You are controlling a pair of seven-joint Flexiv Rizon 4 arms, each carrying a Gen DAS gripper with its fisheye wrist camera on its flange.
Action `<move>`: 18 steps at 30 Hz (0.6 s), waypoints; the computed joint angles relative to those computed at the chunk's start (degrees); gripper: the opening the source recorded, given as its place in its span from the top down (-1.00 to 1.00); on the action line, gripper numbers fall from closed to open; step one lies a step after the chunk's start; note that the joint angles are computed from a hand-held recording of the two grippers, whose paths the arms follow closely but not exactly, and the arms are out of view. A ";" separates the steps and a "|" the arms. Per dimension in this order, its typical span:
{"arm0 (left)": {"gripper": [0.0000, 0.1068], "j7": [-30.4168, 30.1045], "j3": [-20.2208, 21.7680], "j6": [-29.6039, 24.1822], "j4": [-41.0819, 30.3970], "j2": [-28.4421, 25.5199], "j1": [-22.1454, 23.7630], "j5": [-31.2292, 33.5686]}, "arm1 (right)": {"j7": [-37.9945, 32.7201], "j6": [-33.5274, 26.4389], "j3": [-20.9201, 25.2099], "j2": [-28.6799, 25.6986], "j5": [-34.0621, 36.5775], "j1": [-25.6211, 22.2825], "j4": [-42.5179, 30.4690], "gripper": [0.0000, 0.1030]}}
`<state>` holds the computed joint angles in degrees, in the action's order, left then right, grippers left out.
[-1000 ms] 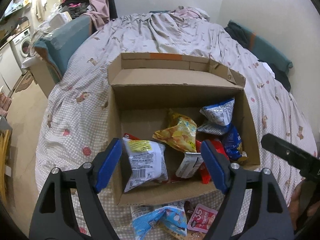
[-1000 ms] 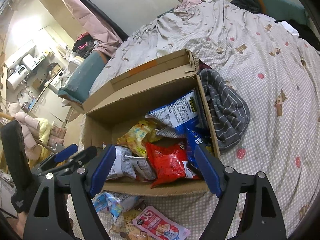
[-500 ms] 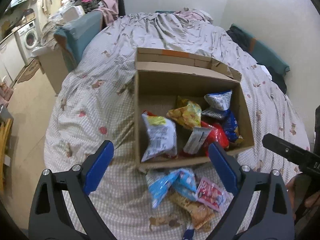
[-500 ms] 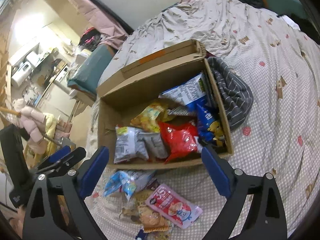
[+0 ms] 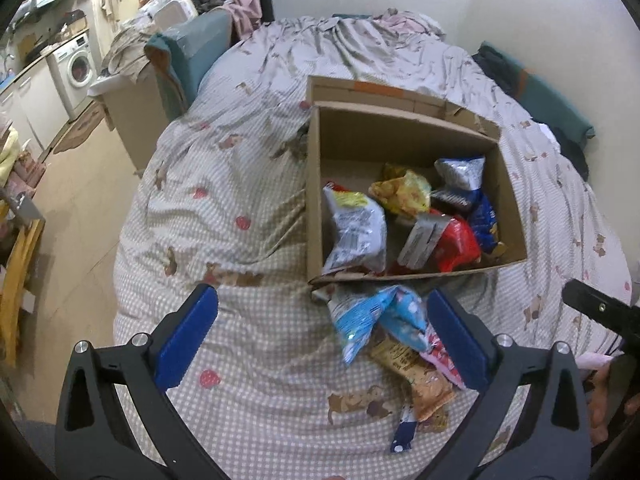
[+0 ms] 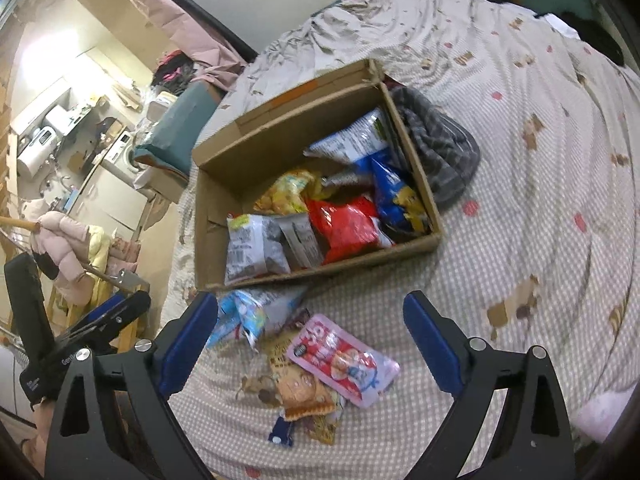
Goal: Organize snacks
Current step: 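Withdraw both tools from the box toward the remaining pile, then grasp the light-blue bag with the left tool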
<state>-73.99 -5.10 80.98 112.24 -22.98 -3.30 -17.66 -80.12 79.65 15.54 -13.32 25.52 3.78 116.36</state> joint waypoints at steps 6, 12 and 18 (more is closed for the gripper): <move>-0.93 -4.18 3.77 -3.36 -1.54 -1.04 -2.10 2.93 | 1.53 -2.75 -0.08 0.01 3.36 -1.45 0.28 -0.87; -0.93 -5.59 3.42 -9.11 -4.00 -3.33 -1.80 4.28 | 1.47 -5.55 -0.74 -0.57 6.17 -1.88 -0.16 -0.87; -0.93 -3.66 -1.50 -17.24 -8.06 -7.17 0.22 -2.27 | 1.09 -6.61 -1.22 -1.20 6.37 -1.73 -0.63 -0.87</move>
